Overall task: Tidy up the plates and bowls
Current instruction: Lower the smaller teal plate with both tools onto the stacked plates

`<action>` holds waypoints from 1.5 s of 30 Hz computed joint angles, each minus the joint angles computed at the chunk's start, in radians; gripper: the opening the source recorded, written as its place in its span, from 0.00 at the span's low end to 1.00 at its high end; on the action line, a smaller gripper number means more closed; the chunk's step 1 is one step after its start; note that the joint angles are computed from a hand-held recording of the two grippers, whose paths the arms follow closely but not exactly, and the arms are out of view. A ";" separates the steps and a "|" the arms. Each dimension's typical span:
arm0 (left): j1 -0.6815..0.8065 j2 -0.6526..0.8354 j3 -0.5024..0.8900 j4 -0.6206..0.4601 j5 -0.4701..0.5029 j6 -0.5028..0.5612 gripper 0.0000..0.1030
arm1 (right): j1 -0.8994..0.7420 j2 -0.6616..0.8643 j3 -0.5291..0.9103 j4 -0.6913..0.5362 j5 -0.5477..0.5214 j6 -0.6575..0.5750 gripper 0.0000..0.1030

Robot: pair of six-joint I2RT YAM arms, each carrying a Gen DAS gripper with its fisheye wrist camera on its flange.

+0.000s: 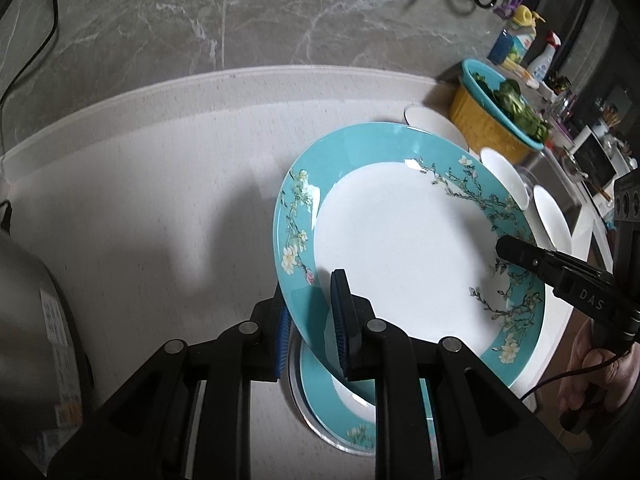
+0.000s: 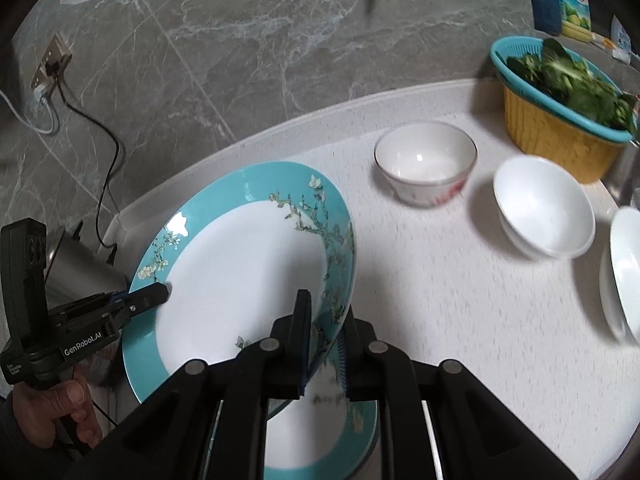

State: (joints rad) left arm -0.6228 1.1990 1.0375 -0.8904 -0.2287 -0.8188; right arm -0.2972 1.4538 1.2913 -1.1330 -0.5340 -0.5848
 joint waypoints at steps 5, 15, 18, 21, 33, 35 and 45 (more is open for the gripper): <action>-0.095 -0.036 -0.069 0.006 -0.027 -0.082 0.16 | -0.050 -0.046 -0.066 -0.016 0.007 -0.070 0.14; -0.228 -0.031 -0.166 0.053 -0.068 -0.178 0.16 | -0.108 -0.127 -0.216 0.049 0.048 -0.161 0.14; -0.256 -0.032 -0.199 0.075 -0.072 -0.196 0.16 | -0.115 -0.149 -0.256 0.075 0.064 -0.178 0.15; -0.272 -0.026 -0.210 0.084 -0.082 -0.193 0.16 | -0.129 -0.166 -0.288 0.093 0.071 -0.200 0.15; -0.296 -0.018 -0.263 0.120 -0.089 -0.198 0.17 | -0.143 -0.230 -0.392 0.165 0.095 -0.256 0.17; -0.293 -0.019 -0.269 0.124 -0.088 -0.194 0.17 | -0.143 -0.252 -0.411 0.180 0.094 -0.267 0.17; -0.281 -0.001 -0.275 0.126 -0.072 -0.172 0.26 | -0.125 -0.400 -0.519 0.258 0.127 -0.323 0.21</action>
State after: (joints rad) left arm -0.9040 1.1981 0.7630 -0.7648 -0.3007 -0.9907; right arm -0.4219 1.0536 0.7719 -0.8751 -0.4073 -0.9077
